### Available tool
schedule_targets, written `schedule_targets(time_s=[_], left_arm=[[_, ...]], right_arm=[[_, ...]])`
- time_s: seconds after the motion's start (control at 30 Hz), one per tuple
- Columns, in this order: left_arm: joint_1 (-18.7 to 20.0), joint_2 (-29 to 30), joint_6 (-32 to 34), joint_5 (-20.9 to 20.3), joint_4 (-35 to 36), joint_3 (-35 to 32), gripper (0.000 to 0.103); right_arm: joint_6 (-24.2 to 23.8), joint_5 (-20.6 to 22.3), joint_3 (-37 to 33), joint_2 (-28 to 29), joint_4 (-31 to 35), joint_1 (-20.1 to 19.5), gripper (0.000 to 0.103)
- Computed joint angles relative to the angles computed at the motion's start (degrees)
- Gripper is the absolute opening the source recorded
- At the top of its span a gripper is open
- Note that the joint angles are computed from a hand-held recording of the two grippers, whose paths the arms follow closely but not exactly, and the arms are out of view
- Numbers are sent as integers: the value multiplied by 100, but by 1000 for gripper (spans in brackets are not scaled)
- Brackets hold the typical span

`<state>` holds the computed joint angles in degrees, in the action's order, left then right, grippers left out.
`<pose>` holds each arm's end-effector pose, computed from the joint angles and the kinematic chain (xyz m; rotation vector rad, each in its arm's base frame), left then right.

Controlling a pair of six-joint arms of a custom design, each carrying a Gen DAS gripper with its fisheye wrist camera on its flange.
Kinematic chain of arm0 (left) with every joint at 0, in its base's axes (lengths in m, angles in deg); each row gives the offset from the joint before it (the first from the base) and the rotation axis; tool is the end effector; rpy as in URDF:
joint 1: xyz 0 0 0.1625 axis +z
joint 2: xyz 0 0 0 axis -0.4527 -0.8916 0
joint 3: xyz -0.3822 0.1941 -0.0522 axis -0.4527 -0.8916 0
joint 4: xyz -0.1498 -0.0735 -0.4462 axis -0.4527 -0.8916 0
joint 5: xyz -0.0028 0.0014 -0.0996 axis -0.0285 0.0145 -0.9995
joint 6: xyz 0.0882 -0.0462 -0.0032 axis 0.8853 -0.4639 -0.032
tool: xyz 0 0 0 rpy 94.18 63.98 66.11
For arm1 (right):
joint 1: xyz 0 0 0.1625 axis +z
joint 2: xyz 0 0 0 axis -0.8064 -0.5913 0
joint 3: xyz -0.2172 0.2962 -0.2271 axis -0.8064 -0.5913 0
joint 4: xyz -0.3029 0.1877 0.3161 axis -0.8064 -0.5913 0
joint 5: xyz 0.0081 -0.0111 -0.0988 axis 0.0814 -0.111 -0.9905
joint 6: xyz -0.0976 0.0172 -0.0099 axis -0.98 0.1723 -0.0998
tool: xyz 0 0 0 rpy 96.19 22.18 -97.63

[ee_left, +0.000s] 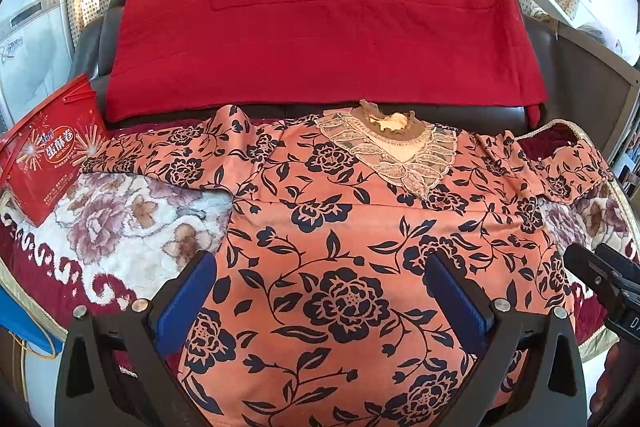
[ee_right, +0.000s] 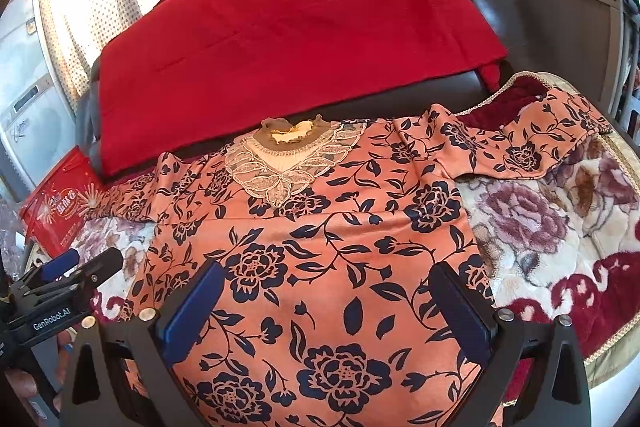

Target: Fold small clothes

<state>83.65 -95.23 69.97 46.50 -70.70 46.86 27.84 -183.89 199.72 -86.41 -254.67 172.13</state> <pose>-0.1199 -0.5592 0.3658 0.5154 2.2834 -0.8640 0.3038 -0.4360 0.1059 0.1710 -2.3108 1.1278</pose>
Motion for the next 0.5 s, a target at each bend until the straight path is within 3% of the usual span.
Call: schedule_targets(time_s=[0.33, 0.5], left_arm=[[74, 134, 63, -105, -57, -74, 103], [205, 247, 135, -204, -36, -113, 103]], right_arm=[[-51, 97, -45, -7, 79, -157, 103], [63, 773, 289, -366, -18, -532, 103]])
